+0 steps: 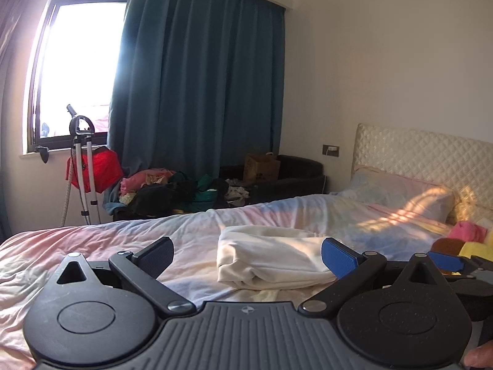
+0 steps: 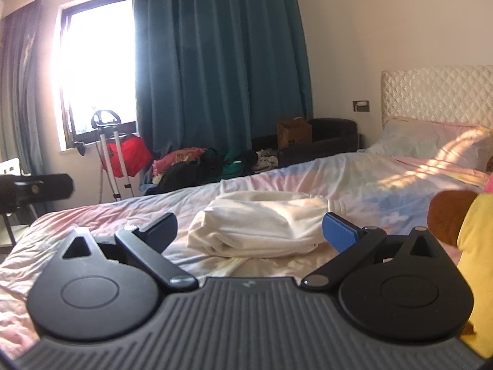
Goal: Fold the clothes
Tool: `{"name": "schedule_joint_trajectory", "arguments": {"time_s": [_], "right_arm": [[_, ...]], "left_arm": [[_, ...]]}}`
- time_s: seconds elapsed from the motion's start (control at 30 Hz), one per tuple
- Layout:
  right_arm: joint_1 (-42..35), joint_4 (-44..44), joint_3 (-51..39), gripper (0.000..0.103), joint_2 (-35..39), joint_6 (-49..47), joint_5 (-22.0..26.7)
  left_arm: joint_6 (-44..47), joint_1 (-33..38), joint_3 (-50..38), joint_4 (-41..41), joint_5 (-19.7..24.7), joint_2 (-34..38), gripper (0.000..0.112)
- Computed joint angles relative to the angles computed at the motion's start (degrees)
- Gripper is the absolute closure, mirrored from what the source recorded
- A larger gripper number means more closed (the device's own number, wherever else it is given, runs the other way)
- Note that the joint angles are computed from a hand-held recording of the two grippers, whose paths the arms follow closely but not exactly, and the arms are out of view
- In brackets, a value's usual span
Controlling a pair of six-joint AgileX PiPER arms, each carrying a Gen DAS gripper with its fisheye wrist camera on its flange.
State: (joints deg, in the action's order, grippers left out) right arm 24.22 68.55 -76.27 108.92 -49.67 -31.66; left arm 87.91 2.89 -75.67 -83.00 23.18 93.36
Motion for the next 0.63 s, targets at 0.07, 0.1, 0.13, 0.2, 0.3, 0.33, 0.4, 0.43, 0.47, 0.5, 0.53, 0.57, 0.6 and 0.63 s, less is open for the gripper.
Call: {"name": "schedule_joint_trajectory", "arguments": {"time_s": [0.07, 0.1, 0.13, 0.2, 0.3, 0.33, 0.4, 0.43, 0.47, 0.5, 0.53, 0.57, 0.6, 0.63], "right_arm": [[-0.07, 0.5, -0.35, 0.001, 1.02, 0.06, -0.18], [-0.09, 0.71, -0.43, 0.001, 1.33, 0.08, -0.29], [-0.04, 0.91, -0.49, 0.001, 1.55, 0.12, -0.49], [0.2, 1.15, -0.64, 0.001, 2.04, 0.0, -1.16], [0.91, 1.74, -1.14, 0.001, 2.79, -1.76, -1.81], [1.05, 1.82, -1.19, 0.001, 2.97, -1.92, -2.12], [1.34, 2.01, -1.3, 0.001, 3.35, -2.12, -2.95], [1.51, 2.14, -1.41, 0.001, 3.53, -2.36, -3.33], [1.71, 2.21, -1.5, 0.001, 3.7, -2.61, -3.75], [1.89, 2.32, -1.63, 0.001, 3.85, -2.93, -4.17], [1.99, 2.44, -1.72, 0.001, 3.92, -3.26, -4.41], [2.06, 2.58, -1.76, 0.001, 3.95, -3.54, -4.53], [2.12, 2.71, -1.81, 0.001, 3.97, -3.82, -4.64], [2.09, 2.69, -1.82, 0.001, 3.96, -3.78, -4.57]], "left_arm": [[-1.16, 0.2, -0.13, 1.22, 0.19, 0.51, 0.009], [-1.16, 0.4, -0.16, 1.23, 0.59, 0.78, 0.009], [-1.03, 0.64, -0.2, 1.14, 1.07, 1.06, 0.009], [-0.84, 0.73, -0.23, 1.03, 1.33, 1.61, 0.009], [0.07, -0.15, -0.57, 0.65, 0.27, 2.85, 0.009], [0.26, -0.33, -0.6, 0.3, 0.03, 3.29, 0.009], [-0.38, -0.34, -0.85, 0.27, 0.08, 4.17, 0.01], [-0.85, -0.23, -1.02, 0.47, 0.26, 4.58, 0.01], [-0.99, -0.37, -1.05, 0.57, -0.17, 4.79, 0.01], [-1.03, -0.53, -1.04, 0.63, -0.68, 4.97, 0.01], [-1.11, -0.73, -1.04, 0.7, -1.21, 5.15, 0.01], [-1.28, -0.74, -1.1, 0.79, -1.15, 5.37, 0.009], [-1.48, -0.74, -1.18, 0.9, -1.0, 5.58, 0.009], [-1.6, -0.55, -1.41, 0.99, -0.38, 5.91, 0.009]]}}
